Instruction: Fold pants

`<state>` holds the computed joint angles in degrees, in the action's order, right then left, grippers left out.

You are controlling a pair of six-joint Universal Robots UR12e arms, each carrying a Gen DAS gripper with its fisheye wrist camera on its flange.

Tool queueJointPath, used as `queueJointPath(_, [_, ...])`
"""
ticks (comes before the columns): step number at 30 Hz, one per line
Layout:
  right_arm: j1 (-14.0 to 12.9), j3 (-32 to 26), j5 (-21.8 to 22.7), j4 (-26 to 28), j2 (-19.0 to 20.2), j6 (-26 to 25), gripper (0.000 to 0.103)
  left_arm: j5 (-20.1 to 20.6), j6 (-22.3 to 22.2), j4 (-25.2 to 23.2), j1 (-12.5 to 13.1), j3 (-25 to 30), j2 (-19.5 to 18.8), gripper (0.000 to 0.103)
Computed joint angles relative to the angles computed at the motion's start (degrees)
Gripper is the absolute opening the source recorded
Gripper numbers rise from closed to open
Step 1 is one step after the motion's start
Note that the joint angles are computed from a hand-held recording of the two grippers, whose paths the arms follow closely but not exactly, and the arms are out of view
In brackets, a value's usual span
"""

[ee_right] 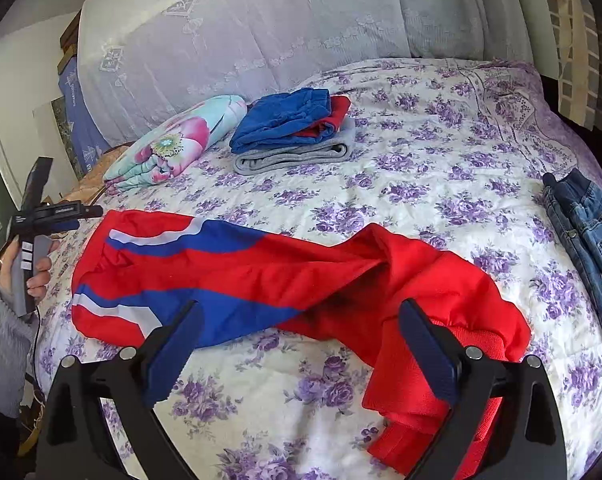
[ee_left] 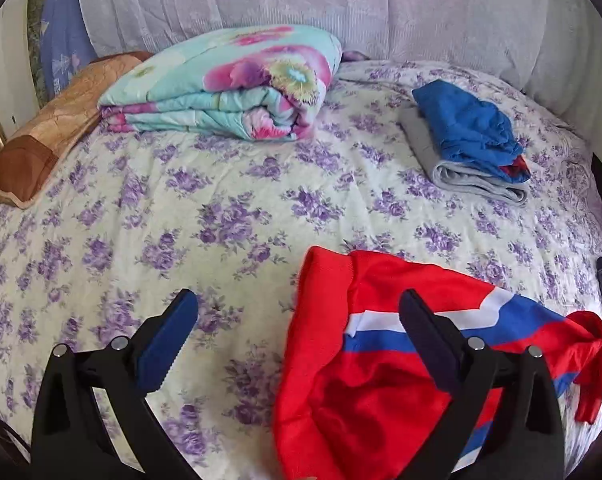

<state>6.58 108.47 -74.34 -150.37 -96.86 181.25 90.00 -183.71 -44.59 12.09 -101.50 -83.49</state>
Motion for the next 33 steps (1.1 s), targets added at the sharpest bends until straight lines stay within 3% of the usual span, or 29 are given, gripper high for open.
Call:
queueJointPath(3, [0.39, 0.23, 0.46, -0.95, 0.12, -0.07, 0.099, 3.79, -1.84, -3.8, 0.27, -0.86, 2.3, 0.098])
queueJointPath(6, [0.04, 0.69, 2.18, -1.57, 0.07, 0.25, 0.099, -1.41, -2.27, -7.52, 1.78, -4.38, 6.17, 0.098])
queueJointPath(10, [-0.04, 0.77, 2.41, -1.32, 0.06, 0.11, 0.099, -5.31, -2.32, -11.32, 1.03, -9.09, 10.24, 0.098])
queueJointPath(13, [-0.09, 1.11, 2.41, -2.09, -0.22, 0.42, 0.099, -12.23, -4.51, -13.66, 1.69, -11.55, 11.76, 0.098])
queueJointPath(14, [-0.23, 1.41, 2.66, -2.6, -0.44, 0.68, 0.099, -14.2, -5.63, -13.59, 2.0, -12.39, 12.02, 0.098])
queueJointPath(18, [-0.92, 2.47, 3.01, -3.6, -1.44, 1.18, 0.099, -14.79, -8.99, -9.11, 1.29, -13.4, 10.77, 0.098])
queueJointPath(23, [-1.73, 3.83, 1.72, -4.03, -3.03, 2.09, 0.099, -24.04, -15.28, -7.45, 3.71, -13.42, 9.67, 0.098])
queueJointPath(27, [-2.65, 4.66, 1.76, -4.35, -3.63, 2.91, 0.099, -32.32, -17.87, -9.65, 6.89, -15.71, 11.97, 0.098])
queueJointPath(30, [-2.91, 4.52, 2.09, -4.17, -3.21, 3.15, 0.099, -37.27, -22.76, -9.32, 9.19, -17.4, 13.62, 0.098])
queueJointPath(33, [-2.99, 4.62, 3.29, -5.02, -2.9, 3.78, 0.099, -37.24, -25.64, -7.39, 8.61, -17.18, 12.72, 0.098])
